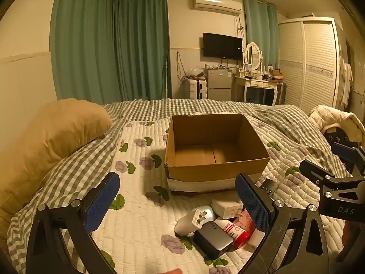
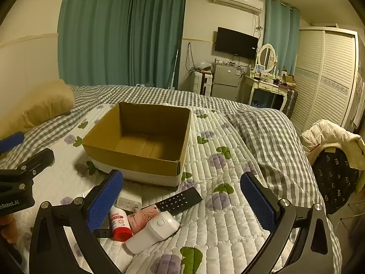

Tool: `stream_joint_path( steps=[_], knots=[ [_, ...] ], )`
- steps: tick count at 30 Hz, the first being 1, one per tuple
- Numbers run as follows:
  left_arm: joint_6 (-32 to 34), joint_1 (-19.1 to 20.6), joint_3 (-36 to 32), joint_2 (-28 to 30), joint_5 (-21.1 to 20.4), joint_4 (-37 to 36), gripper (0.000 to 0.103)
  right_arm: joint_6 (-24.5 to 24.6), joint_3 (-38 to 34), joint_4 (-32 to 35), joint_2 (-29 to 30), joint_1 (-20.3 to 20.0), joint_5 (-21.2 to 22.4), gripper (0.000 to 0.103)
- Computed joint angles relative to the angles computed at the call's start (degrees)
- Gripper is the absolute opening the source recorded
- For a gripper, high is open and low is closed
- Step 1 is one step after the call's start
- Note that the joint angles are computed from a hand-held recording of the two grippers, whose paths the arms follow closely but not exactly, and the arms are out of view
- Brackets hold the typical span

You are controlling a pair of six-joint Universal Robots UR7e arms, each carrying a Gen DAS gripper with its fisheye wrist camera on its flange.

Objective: Organize rigid objects

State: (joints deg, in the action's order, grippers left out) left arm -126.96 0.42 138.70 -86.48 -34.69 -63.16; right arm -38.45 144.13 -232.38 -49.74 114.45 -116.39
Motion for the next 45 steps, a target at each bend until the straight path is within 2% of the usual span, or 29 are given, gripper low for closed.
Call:
stream_joint_path(
  steps=[8,45],
  knots=[
    [0.64,0.95,-0.34,0.37,0.44,-0.08,0.103,0.24,-0.07,0.58,-0.1,0.1,-0.46,0.103],
    [-0.17,-0.09,1.02,-0.33,0.03,-1.23,0.103,0.49,0.16,0.03,0.9,-0.31,-0.25,0.103]
  ],
)
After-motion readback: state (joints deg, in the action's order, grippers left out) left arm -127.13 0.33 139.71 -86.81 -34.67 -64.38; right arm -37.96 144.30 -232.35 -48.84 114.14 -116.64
